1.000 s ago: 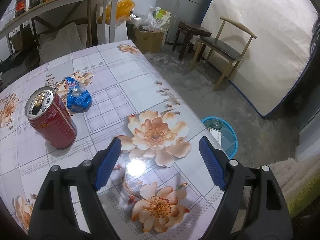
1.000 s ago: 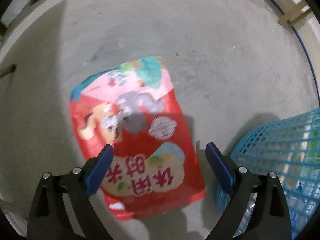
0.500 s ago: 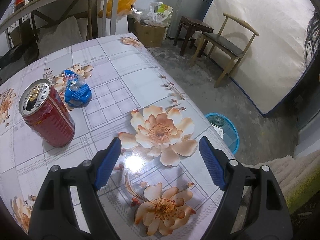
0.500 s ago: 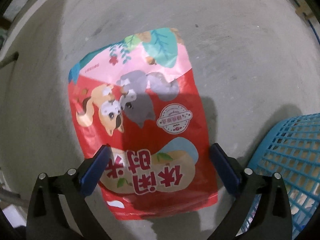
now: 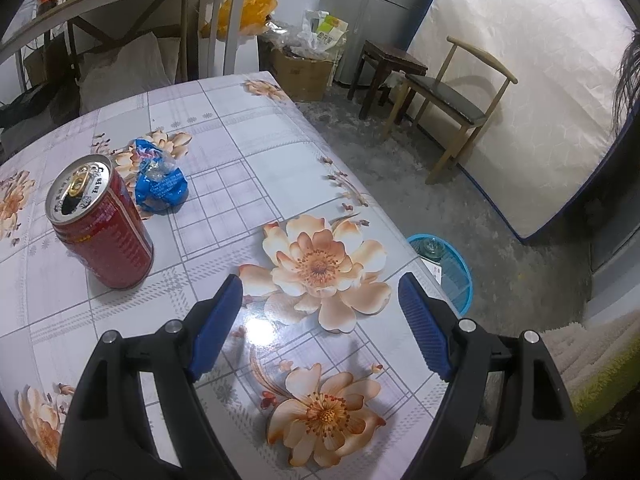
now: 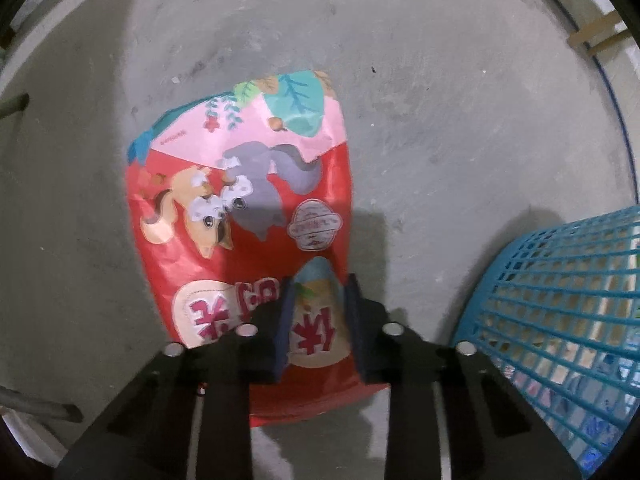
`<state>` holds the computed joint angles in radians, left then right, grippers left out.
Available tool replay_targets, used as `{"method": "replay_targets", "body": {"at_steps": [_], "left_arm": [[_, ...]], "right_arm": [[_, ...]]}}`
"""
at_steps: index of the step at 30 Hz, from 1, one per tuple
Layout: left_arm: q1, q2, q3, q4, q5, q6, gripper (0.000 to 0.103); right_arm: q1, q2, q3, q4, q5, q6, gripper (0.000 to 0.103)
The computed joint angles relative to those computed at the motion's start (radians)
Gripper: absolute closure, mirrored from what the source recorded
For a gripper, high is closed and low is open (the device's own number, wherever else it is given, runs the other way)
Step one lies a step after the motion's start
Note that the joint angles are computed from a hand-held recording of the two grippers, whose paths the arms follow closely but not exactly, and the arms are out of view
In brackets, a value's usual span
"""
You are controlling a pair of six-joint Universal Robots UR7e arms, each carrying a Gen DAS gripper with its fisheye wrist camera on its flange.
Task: Collect trash
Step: 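Lift the snack bag over the wastebasket and open the right gripper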
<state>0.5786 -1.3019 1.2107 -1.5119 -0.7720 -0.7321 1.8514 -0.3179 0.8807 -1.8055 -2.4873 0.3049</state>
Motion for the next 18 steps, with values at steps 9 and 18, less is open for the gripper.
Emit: {"method": "replay_targets", "body": {"at_steps": [9, 18], "left_arm": [[-0.018, -0.015, 0.015, -0.012, 0.021, -0.01, 0.027], [-0.033, -0.044, 0.059, -0.073, 0.026, 0.008, 0.027]], "right_arm": [[0.024, -0.107, 0.126, -0.167, 0.063, -0.037, 0.099], [0.096, -0.27, 0.218, -0.383, 0.19, -0.121, 0.099]]}}
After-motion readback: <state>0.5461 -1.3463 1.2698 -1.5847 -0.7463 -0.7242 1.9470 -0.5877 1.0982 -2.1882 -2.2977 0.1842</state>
